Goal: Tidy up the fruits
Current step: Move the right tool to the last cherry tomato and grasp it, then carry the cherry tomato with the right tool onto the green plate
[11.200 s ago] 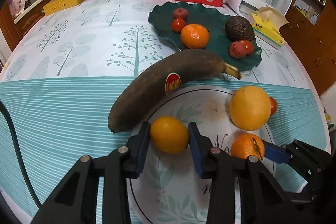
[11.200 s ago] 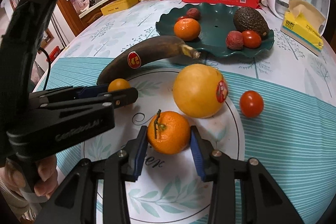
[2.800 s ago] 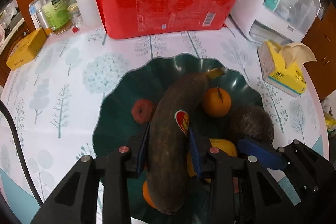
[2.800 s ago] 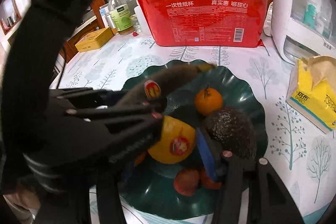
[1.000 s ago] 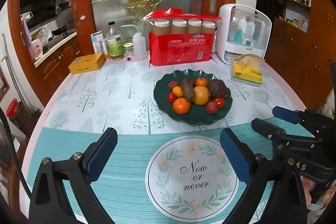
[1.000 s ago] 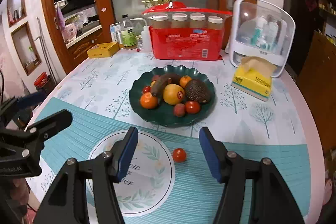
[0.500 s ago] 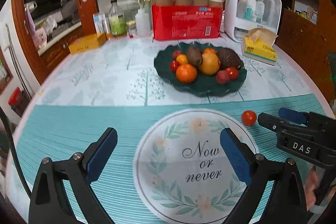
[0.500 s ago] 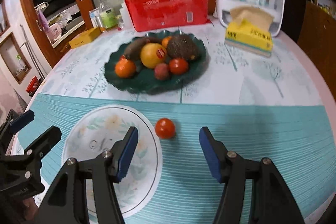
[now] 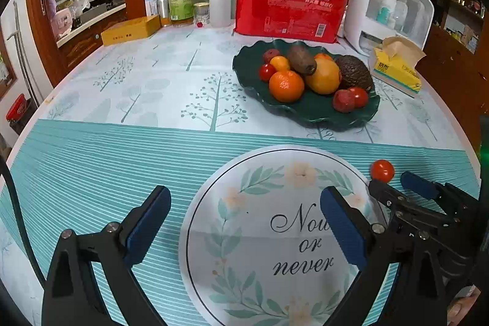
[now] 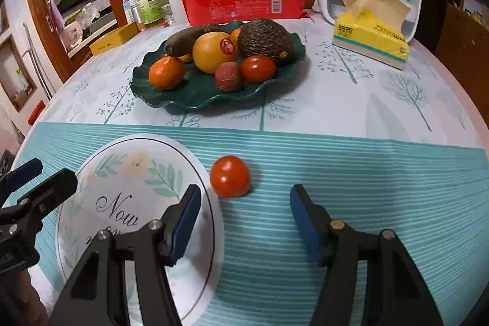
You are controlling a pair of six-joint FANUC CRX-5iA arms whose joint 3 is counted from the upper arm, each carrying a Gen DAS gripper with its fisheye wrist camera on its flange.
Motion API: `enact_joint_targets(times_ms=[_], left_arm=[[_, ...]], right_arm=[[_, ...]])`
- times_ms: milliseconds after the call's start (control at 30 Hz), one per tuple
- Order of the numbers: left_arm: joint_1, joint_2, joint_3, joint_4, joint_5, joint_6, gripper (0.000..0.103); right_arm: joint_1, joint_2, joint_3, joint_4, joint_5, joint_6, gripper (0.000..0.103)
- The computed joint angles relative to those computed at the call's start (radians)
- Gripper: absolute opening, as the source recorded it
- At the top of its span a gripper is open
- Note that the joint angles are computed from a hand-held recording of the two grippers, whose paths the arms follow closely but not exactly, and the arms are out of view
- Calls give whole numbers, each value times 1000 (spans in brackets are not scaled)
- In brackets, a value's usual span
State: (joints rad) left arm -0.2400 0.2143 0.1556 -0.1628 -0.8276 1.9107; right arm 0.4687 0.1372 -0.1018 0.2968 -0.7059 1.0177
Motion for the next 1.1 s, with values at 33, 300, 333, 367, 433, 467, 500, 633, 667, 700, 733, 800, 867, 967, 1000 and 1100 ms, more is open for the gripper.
enact_joint_targets(times_ms=[33,300,333,367,433,467,500,633,667,700,733,800,867,967,1000,1100], left_arm=[[0,7,6,-1,-7,2,98],[-6,54,66,-30,-68,33,98],[-5,58,72,-32,-73,36,98],[-3,60,74,-31,-76,38,98],[0,62,74,-24,-79,38,98],[2,65,76,-20,-82,37,98],[3,65,76,-16,-84,36,98],[9,69,75,10,-91,10,98],[12,69,71,26,-90,-4,98],[14,68,67,34,-89,-10,98],[14,68,67,39,-92,-13,98],[15,70,68,45,-103,-20,98],[15,72,71,53,-117,-27,98],[15,74,72,59,-132,-32,98],[14,74,73,58,-136,-29,98],[20,67,68,67,-135,-32,98]], right_arm=[[2,2,-2,9,3,-3,61],[6,32,23,36,-3,3,60],[9,36,25,46,-6,1,59],[12,41,26,61,-10,-4,57],[15,42,24,71,-9,-6,53],[16,44,24,77,-9,-10,50],[16,43,23,79,-6,-10,47],[18,41,12,100,1,-24,33],[19,40,11,101,1,-25,28],[20,38,9,104,2,-26,28],[20,38,8,105,2,-27,28],[20,38,9,100,2,-23,27],[21,36,11,91,-1,-16,27],[18,32,20,54,-8,10,27],[16,31,24,38,-9,19,27],[7,32,42,-4,-22,42,27]])
